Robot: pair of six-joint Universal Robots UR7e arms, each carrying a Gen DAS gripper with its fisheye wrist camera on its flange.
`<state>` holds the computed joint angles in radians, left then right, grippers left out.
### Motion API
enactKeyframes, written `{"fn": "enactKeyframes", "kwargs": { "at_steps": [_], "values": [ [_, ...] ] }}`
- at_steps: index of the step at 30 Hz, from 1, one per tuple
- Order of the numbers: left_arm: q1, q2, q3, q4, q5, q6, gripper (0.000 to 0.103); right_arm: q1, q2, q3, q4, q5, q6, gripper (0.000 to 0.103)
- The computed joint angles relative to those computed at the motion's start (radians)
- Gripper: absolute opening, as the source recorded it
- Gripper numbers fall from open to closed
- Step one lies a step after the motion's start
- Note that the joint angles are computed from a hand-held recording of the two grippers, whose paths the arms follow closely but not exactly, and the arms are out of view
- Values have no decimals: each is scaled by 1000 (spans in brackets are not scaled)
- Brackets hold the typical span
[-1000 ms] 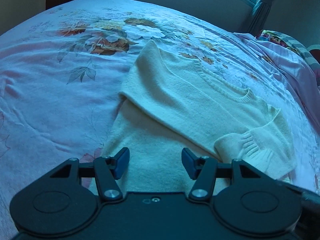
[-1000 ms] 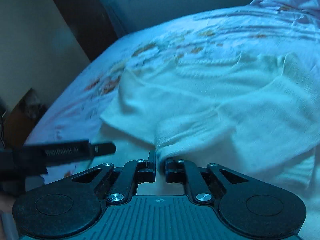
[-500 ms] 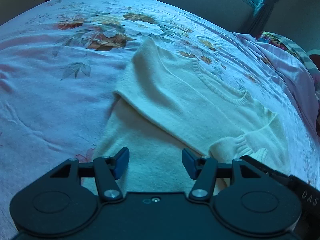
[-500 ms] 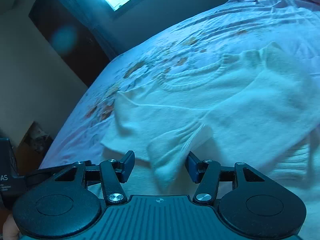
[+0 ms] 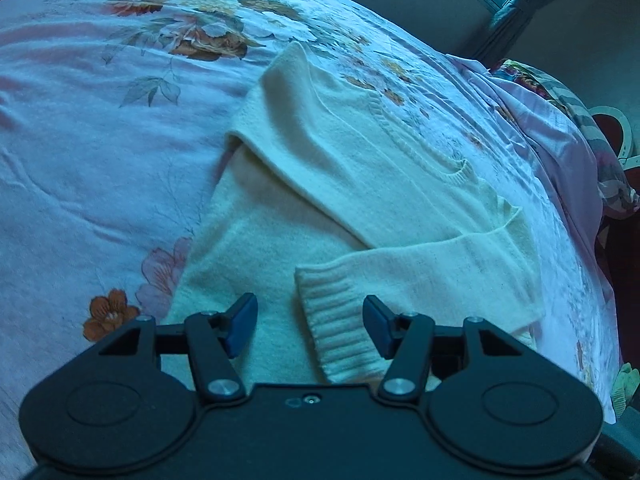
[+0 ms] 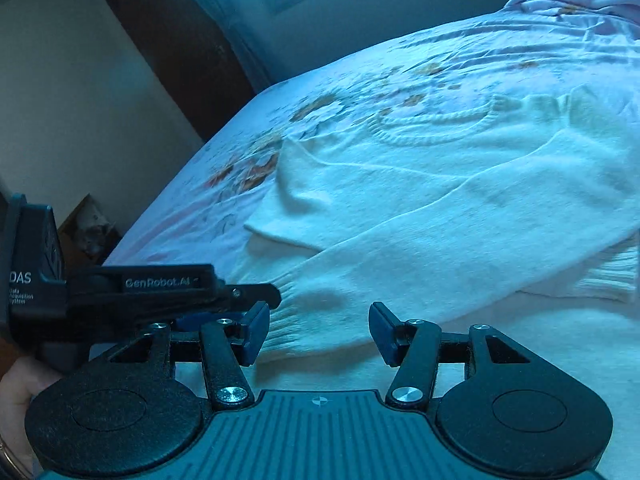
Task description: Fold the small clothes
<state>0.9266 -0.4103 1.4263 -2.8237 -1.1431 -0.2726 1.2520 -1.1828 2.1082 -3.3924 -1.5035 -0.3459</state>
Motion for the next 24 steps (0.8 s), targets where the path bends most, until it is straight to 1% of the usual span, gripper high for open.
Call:
{"fn": "enactKeyframes", "kwargs": {
  "at_steps": [1,3,4,5,7,8,10,13,15,18,19,20,22,23,24],
  "values": [
    [-2,-3,17,-19,-8,-12,51,-6,-12,12,-10,2,12,55],
    [-5,-7,45,-48,-28,-39,42,-19,-27,28,-29,16,35,55],
    [-6,-5,54,-63,-35,-44,31,-26,-38,40,-40,20,45,55],
    [-8,0,60,-83,-34,-43,17,-30,-40,44,-48,21,54,55],
    [-8,16,59,-124,-25,-42,6,-37,-49,55,-59,19,72,55],
    [-9,24,60,-156,-16,-47,4,-40,-51,57,-63,19,77,55],
    [-15,33,60,-220,0,-29,2,-43,-55,61,-76,11,79,55],
    [-27,42,51,-329,24,49,2,-41,-52,57,-104,-2,83,55],
    [-23,46,31,-357,36,81,2,-37,-42,42,-112,-13,87,55],
    [-8,54,3,-365,79,96,2,-32,-29,23,-119,-26,80,55],
    [2,56,-7,-348,74,108,2,-31,-29,20,-116,-29,72,55],
    [14,55,-20,-298,57,116,2,-28,-23,16,-119,-37,67,55],
    [34,69,-55,-174,57,115,3,-17,-5,-3,-113,-71,55,55],
    [42,70,-57,-162,47,127,6,-11,2,-14,-106,-90,44,55],
    [44,65,-50,-170,45,137,7,-4,12,-27,-109,-112,26,55]
  ]
}}
